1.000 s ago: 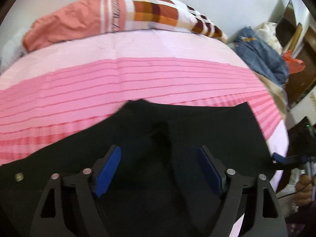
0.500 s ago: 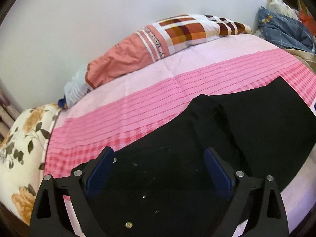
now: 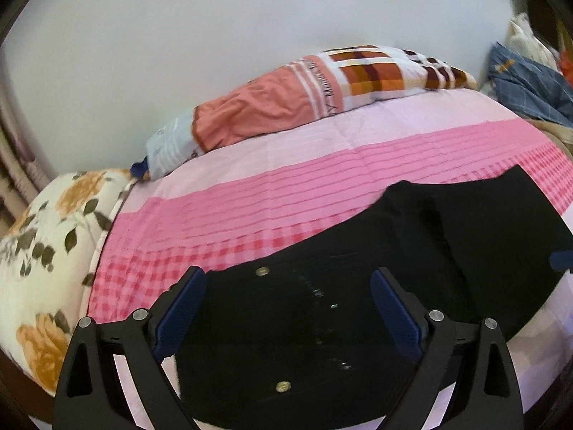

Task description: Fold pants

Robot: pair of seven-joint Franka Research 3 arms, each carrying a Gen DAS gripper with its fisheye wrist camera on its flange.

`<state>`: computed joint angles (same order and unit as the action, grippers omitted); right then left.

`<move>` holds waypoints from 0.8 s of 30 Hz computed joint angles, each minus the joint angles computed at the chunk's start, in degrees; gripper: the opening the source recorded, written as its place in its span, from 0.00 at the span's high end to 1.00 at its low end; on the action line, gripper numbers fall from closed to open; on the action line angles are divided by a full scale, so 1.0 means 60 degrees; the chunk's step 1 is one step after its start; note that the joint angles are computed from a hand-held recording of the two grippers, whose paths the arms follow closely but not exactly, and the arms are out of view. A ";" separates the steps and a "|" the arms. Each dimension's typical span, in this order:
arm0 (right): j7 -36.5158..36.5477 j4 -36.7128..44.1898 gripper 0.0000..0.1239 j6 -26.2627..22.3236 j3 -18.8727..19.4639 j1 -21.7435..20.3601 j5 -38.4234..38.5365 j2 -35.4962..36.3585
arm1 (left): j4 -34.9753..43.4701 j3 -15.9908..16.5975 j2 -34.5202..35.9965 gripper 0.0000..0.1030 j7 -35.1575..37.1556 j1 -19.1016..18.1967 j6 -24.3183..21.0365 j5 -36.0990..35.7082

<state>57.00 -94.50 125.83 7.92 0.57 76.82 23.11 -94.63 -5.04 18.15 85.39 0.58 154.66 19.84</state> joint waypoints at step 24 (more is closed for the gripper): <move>0.1120 0.0344 0.21 -0.0009 0.0062 0.0215 -0.0953 0.0305 | 0.3039 -0.1419 0.2026 0.10 0.5489 0.3792 -0.5083 -0.9243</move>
